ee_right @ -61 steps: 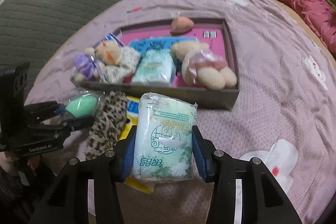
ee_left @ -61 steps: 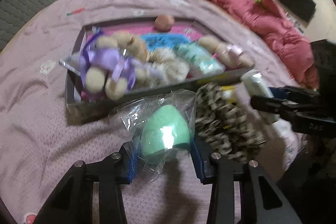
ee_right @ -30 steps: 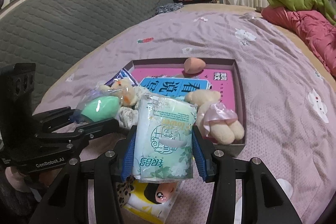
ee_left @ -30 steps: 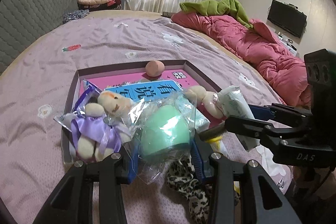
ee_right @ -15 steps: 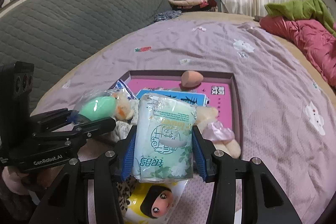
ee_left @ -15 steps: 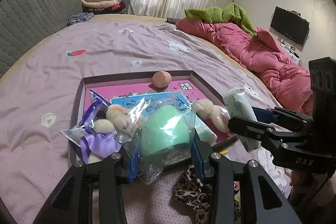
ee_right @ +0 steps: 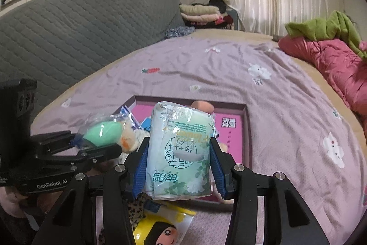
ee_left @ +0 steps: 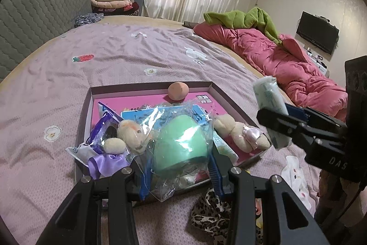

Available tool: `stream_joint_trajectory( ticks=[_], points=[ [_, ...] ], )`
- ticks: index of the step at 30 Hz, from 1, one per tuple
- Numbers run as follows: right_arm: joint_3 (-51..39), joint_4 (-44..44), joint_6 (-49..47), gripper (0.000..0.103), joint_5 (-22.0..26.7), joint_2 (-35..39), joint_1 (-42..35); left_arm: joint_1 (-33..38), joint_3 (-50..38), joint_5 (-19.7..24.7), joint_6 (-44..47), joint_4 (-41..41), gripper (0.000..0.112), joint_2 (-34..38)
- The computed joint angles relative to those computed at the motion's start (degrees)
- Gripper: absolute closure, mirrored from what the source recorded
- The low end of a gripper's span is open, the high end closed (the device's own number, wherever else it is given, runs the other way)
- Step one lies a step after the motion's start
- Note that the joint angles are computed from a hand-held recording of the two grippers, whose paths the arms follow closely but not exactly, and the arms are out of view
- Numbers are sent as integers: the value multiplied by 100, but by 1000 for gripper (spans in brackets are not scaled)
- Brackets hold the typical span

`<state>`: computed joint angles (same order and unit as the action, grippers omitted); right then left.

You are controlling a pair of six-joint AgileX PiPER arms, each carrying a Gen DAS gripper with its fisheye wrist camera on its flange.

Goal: Organize soft objects
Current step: 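Lift the mint sponge with the left gripper while the right carries the tissue pack toward the tray, then lower the mint sponge into the tray with the left gripper while the right lowers the tissue pack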

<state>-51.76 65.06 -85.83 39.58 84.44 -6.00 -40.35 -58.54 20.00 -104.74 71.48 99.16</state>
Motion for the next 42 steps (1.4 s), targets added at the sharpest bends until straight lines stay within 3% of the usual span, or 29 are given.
stream_joint_trajectory(
  ticks=[9, 26, 30, 35, 42],
  points=[
    [-184, 218, -134, 53, -67, 96, 6, 149, -32, -88, -161, 139, 70, 27],
    [-534, -78, 169, 53, -229, 531, 279, 230, -401, -334, 356, -284, 70, 473],
    [-650, -309, 372, 53, -371, 670, 395, 266, -500, -442, 738, -627, 70, 579],
    [-717, -659, 666, 53, -513, 796, 510, 310, -698, -528, 1877, -1664, 69, 791],
    [-761, -1133, 967, 53, -601, 937, 673, 276, -856, -358, 2659, -2373, 69, 915]
  ],
)
